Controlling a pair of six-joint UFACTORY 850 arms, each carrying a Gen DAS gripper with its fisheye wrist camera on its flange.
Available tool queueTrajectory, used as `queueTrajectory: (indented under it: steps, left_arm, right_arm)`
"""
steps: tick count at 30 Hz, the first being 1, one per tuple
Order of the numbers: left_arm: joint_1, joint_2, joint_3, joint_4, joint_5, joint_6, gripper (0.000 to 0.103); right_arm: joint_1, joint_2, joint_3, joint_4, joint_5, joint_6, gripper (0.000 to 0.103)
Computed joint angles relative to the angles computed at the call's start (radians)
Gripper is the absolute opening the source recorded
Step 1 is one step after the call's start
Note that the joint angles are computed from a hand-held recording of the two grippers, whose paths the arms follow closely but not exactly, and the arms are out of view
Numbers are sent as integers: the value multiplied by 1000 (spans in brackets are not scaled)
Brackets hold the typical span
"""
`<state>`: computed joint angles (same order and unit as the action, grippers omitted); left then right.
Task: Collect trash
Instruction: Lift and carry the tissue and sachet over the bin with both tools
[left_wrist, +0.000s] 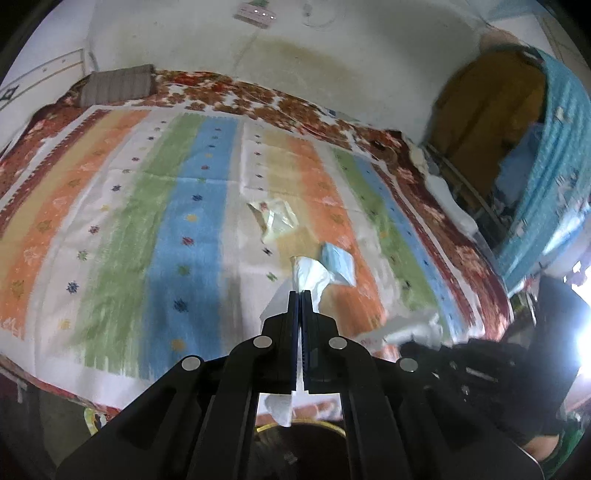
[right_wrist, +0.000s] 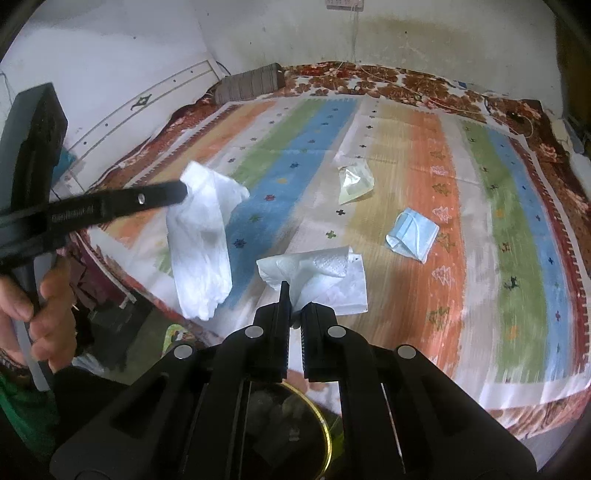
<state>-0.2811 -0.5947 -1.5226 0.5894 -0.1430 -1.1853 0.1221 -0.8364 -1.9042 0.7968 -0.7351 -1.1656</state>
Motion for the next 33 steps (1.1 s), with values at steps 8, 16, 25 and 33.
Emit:
queueTrajectory:
  steps: [8, 16, 25, 33]
  left_arm:
    - [-45, 47, 65, 176, -22, -173, 1]
    - [-73, 107, 158, 390, -10, -457, 1]
    - [-115, 151, 236, 614, -16, -708, 1]
    - [-154, 154, 279, 545, -69, -704, 1]
  right_arm:
    - [-7, 87, 136, 43, 44, -68, 4]
    - [-27, 178, 282, 114, 54, -180, 4]
    - [-45, 261, 430, 157, 54, -271, 4]
    - [-50, 301, 528, 131, 64, -272, 4]
